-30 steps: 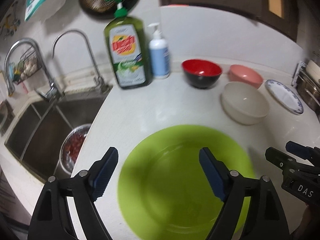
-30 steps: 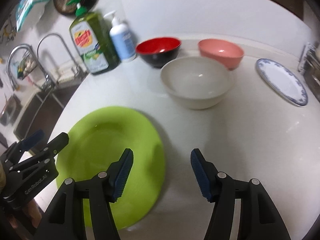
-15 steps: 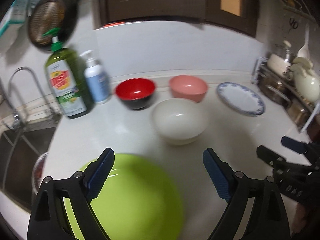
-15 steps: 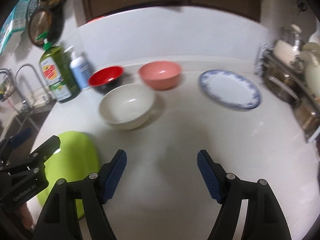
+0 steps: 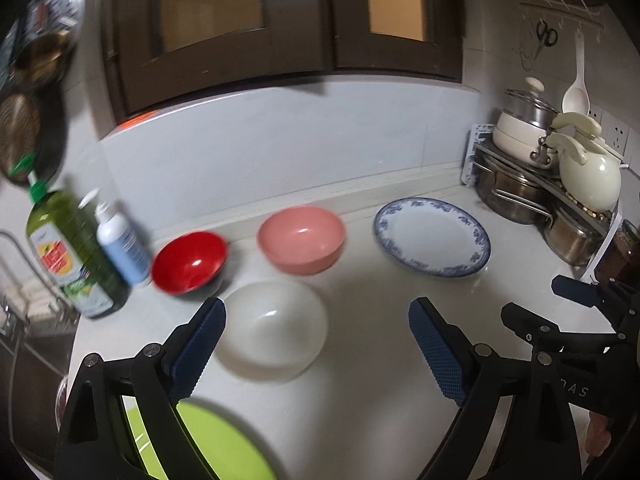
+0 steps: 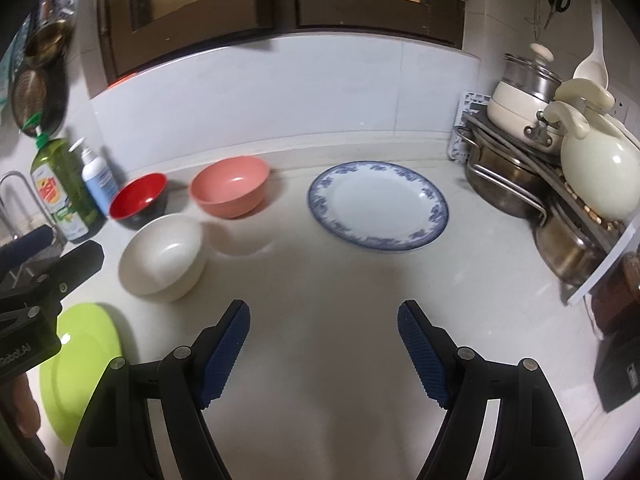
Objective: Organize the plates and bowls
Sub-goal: 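Lift both tools and move them over to the blue-and-white plate, then close the left tool on the blue-and-white plate rim while the right tool grips it too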
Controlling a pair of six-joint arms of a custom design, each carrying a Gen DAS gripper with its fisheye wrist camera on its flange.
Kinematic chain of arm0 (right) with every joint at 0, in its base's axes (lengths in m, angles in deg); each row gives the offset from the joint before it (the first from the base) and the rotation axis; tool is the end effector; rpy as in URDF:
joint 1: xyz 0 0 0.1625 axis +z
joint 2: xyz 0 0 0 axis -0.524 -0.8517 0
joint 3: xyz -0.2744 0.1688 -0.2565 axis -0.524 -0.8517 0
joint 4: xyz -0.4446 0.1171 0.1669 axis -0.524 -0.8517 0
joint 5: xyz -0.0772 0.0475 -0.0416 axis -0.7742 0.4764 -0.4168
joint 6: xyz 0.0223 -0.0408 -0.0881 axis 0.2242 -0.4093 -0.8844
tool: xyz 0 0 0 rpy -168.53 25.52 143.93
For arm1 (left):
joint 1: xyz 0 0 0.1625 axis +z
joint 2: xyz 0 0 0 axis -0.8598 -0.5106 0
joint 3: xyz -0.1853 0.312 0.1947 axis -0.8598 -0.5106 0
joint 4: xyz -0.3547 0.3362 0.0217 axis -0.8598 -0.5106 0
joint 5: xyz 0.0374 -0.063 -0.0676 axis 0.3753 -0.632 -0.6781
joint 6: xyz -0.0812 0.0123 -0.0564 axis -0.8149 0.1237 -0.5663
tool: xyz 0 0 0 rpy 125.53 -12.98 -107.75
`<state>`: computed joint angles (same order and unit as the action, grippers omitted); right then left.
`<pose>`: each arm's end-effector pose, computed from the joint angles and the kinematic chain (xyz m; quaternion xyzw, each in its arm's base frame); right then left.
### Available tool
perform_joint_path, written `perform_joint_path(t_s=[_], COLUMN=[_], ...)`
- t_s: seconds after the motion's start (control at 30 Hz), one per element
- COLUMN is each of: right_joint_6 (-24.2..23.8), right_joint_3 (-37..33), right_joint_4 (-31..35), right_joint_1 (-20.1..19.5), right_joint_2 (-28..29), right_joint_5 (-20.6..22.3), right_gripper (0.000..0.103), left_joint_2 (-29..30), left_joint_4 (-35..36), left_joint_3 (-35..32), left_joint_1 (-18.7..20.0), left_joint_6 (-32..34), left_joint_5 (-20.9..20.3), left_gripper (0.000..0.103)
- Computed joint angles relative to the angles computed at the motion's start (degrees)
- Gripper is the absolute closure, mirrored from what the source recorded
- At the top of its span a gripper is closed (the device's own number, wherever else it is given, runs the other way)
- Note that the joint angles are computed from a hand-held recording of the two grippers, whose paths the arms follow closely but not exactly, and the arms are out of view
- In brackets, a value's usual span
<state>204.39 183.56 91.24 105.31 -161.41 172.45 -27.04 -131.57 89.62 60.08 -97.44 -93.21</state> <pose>0.0511 -0.2639 0.3566 0.3414 -0.8679 0.2487 0.2614 -0.4415 -0.2125 -0.0241 0.0411 0.7898 -0.4365 0.4289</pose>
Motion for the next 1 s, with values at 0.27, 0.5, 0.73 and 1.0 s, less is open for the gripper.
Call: perform_joint_path(t_s=[0.27, 0.5, 0.73, 1.0], right_joint_6=[2.86, 6.28, 8.89, 12.69], right_joint_3=[-7.93, -13.82, -18.3, -23.43], right_joint_4=[-1.84, -3.83, -8.0, -10.11], right_joint_1=[1.5, 2.79, 4.71, 4.46], right_joint_2=[10.48, 17.01, 22.53, 30.05], right_joint_5=[2.66, 4.76, 7.42, 9.51], right_gripper=[0.026, 0.026, 0.026, 0.026], left_joint_2=[2.93, 5.4, 9.01, 14.29], left_joint_4=[-7.73, -16.96, -29.35, -37.07], left_joint_3=[-3.38, -5.78, -8.56, -12.91], left_joint_1=[6.82, 13.03, 19.67, 25.94], left_joint_6=[9.99, 21.71, 33.77, 42.97], left_joint_5=[6.63, 10.26, 11.11, 10.49], left_gripper=[0.009, 0.01, 0.01, 0.021])
